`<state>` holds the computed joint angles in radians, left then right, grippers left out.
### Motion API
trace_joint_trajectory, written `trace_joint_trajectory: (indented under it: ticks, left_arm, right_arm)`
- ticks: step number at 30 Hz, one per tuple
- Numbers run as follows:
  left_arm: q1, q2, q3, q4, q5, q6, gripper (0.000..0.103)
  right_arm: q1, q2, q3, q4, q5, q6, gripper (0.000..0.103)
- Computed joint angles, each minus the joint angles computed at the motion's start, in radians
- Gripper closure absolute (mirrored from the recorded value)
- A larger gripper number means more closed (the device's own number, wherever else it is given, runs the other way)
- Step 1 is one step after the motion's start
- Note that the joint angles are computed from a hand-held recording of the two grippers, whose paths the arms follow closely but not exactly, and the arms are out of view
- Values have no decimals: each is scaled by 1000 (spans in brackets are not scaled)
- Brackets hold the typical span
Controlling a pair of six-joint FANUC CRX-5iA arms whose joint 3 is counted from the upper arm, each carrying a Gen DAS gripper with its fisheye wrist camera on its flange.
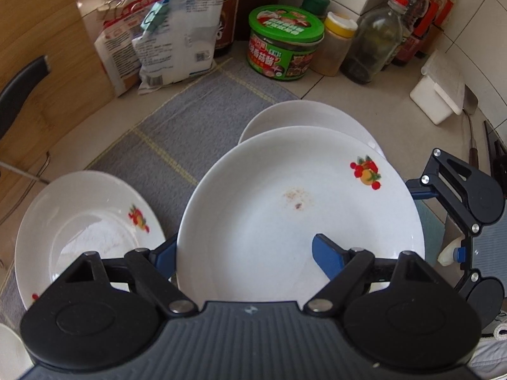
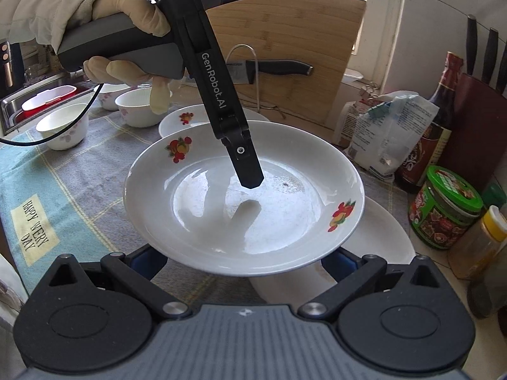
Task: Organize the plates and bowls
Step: 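Lower the large plate onto the stained plate with the left gripper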
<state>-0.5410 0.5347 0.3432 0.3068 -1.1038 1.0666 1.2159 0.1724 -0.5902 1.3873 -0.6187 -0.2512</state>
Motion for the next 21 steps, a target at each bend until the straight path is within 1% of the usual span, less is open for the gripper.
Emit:
trace_joint_trajectory:
  ticks: [10,21]
  left_arm:
    - [-27,110,158,5,-49,-9,18]
    - [-41,210,296,24,-106,-41,18]
  right_arm:
    - [-31,-33,-36,-8,-17,-16,0]
    - [-36,-45,-56,-42,-55,-34,0]
